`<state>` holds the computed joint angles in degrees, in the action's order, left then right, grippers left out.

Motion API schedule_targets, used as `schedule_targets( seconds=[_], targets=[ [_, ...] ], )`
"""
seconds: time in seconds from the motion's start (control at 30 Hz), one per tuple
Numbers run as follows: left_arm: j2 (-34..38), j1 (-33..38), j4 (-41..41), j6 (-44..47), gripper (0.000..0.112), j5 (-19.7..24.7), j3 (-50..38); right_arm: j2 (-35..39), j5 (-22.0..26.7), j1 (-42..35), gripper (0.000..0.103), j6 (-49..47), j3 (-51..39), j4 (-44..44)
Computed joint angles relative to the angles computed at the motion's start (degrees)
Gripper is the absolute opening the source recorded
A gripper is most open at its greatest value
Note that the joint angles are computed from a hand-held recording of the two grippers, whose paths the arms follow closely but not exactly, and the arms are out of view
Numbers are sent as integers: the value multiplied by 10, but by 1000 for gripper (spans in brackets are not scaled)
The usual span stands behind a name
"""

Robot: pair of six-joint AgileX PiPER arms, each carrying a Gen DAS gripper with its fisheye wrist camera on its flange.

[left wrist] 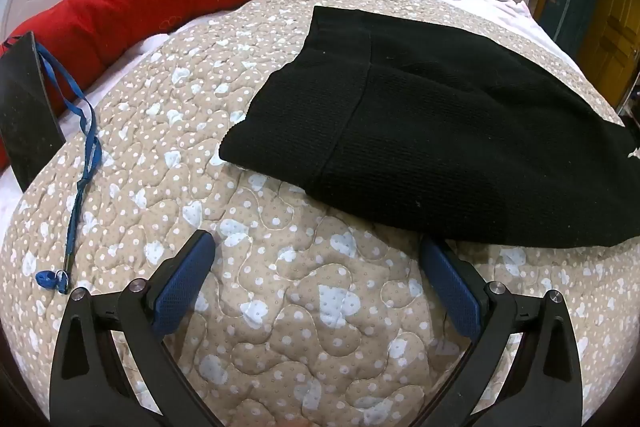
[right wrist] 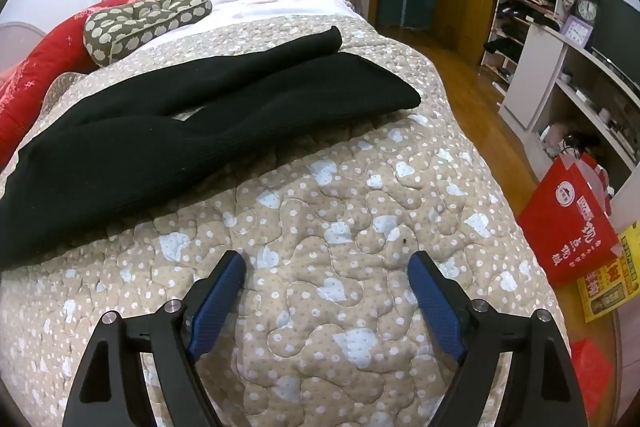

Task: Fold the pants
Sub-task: 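Move both tools toward the black pants lying on the quilt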

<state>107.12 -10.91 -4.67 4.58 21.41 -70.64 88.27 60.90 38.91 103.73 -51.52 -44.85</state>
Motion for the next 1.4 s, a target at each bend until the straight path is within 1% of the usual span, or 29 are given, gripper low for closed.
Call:
schedule_targets(
  seconds=[0.07, 0.17, 0.2, 0.23, 0.33, 0.4, 0.43, 0.47, 0.5, 0.53, 0.57, 0.67, 0.7, 0.77, 0.93, 1.03, 1.13, 1.2, 1.3, 1.4],
  targets=[
    [0, -1, 5, -5, 103, -1, 0, 3, 8, 1, 83, -7, -4, 2],
    [-1, -9, 40, -40, 103, 4, -2, 1, 21, 10, 83, -8, -12, 6],
    [-2, -9, 35, -33, 103, 9, -3, 1, 30, 18, 82, -6, -17, 6],
    [-5, 0, 7, -4, 103, 9, 0, 0, 35, 29, 82, 0, -19, 2],
    [-15, 12, -18, 20, 103, 20, 3, 6, 13, 62, 82, 29, -17, -20],
    [-31, 22, -35, 36, 103, 31, 9, 5, 4, 77, 82, 24, -29, -25],
    [-42, 14, -35, 29, 102, 26, 20, 9, -3, 85, 82, 23, -35, -28],
    [-58, 20, -54, 45, 102, 25, 31, 13, -8, 92, 82, 24, -40, -32],
    [-75, 14, -50, 37, 102, 20, 42, 18, -11, 99, 82, 26, -46, -36],
    [-89, 15, -58, 49, 103, 18, 50, 28, -10, 103, 82, 25, -59, -37],
    [-103, 14, -58, 55, 103, 20, 56, 29, -8, 106, 82, 22, -68, -38],
    [-135, -1, -15, 27, 103, 15, 70, 35, -14, 106, 82, 4, -96, -40],
    [-146, -5, -14, 28, 103, 13, 77, 34, -16, 107, 82, 2, -99, -41],
    [-162, -3, -39, 54, 102, 19, 83, 34, -14, 113, 82, -5, -111, -44],
    [-188, -19, -37, 54, 102, 30, 91, 51, 2, 130, 82, -17, -147, -53],
    [-192, -26, -40, 52, 102, 34, 88, 56, 3, 130, 82, -29, -162, -53],
    [-194, -38, -29, 41, 102, 33, 89, 61, 16, 134, 82, -38, -175, -52],
    [-195, -49, -10, 19, 103, 34, 89, 57, 19, 137, 82, -36, -172, -54],
    [-188, -55, -23, 27, 103, 37, 84, 50, 23, 138, 82, -32, -162, -51],
    [-177, -64, -5, 8, 102, 38, 74, 39, 14, 134, 82, -21, -144, -51]
  ],
)
